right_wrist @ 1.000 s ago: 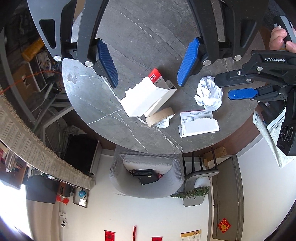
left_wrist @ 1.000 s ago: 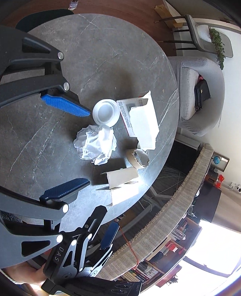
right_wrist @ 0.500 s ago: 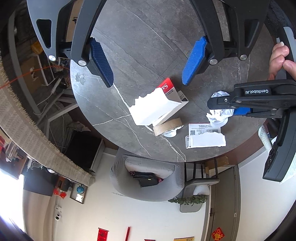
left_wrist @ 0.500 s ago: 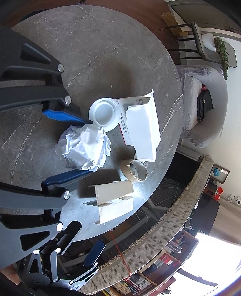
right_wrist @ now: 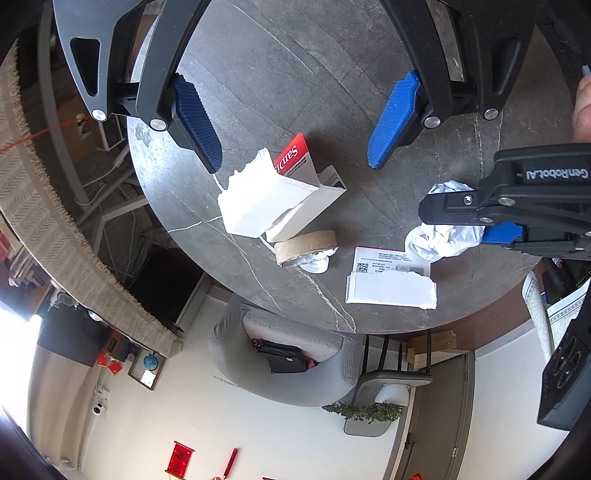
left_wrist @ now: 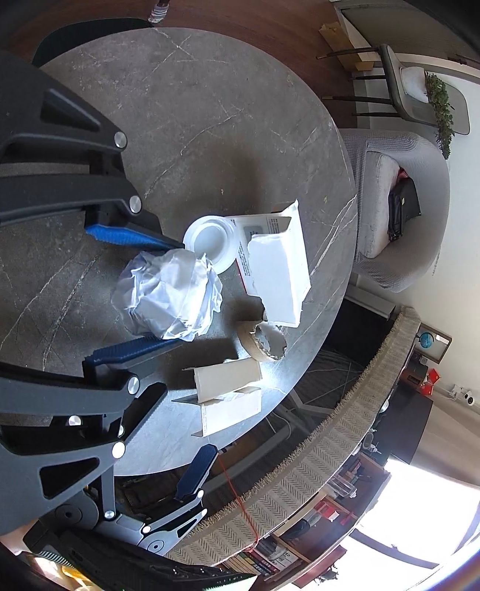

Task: Collect trash
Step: 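Grasp the crumpled white paper ball with the left gripper while the right gripper grasps the torn white carton, then carry the paper ball and carton to the green bin and open both grippers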

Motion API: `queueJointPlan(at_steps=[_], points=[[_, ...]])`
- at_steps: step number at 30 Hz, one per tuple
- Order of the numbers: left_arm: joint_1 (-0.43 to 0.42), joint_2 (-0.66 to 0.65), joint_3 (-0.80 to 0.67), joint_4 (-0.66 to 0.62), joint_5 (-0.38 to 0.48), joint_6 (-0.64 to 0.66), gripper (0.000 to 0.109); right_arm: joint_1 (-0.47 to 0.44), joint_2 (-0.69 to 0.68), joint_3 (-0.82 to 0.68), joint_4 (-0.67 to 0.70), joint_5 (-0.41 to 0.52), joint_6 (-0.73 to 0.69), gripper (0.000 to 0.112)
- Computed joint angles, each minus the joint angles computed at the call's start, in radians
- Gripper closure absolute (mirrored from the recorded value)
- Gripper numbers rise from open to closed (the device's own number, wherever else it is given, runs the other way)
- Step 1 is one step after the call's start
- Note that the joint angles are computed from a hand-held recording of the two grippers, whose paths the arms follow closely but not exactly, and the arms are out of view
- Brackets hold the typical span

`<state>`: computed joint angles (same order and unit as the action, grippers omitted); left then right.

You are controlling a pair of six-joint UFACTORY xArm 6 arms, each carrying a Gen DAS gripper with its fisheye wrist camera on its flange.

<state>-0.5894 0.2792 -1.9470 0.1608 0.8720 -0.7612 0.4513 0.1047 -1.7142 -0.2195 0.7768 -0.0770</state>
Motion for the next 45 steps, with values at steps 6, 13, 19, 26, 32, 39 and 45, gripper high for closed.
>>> queueJointPlan(at_steps=[6, 13, 19, 26, 32, 39, 45], points=[[0.007, -0.058, 0.070, -0.002, -0.023, -0.006, 0.061, 0.039, 0.043, -0.039, -0.158, 0.029, 0.094, 0.030], [0.016, -0.120, 0.139, -0.007, -0.040, 0.008, 0.061, 0.048, 0.101, -0.105, -0.202, 0.081, 0.164, 0.030], [0.026, -0.162, 0.185, -0.013, -0.054, 0.009, 0.060, 0.058, 0.138, -0.160, -0.252, 0.126, 0.203, 0.030], [0.031, -0.197, 0.223, -0.016, -0.065, 0.018, 0.060, 0.058, 0.202, -0.264, -0.220, 0.181, 0.171, 0.038], [0.035, -0.223, 0.249, -0.012, -0.068, 0.016, 0.060, 0.050, 0.251, -0.343, -0.179, 0.229, 0.163, 0.051], [0.046, -0.267, 0.287, 0.000, -0.064, 0.021, 0.060, 0.025, 0.268, -0.392, 0.000, 0.259, 0.160, 0.065], [0.059, -0.308, 0.327, 0.017, -0.059, 0.004, 0.060, 0.042, 0.270, -0.429, 0.071, 0.272, 0.157, 0.065]])
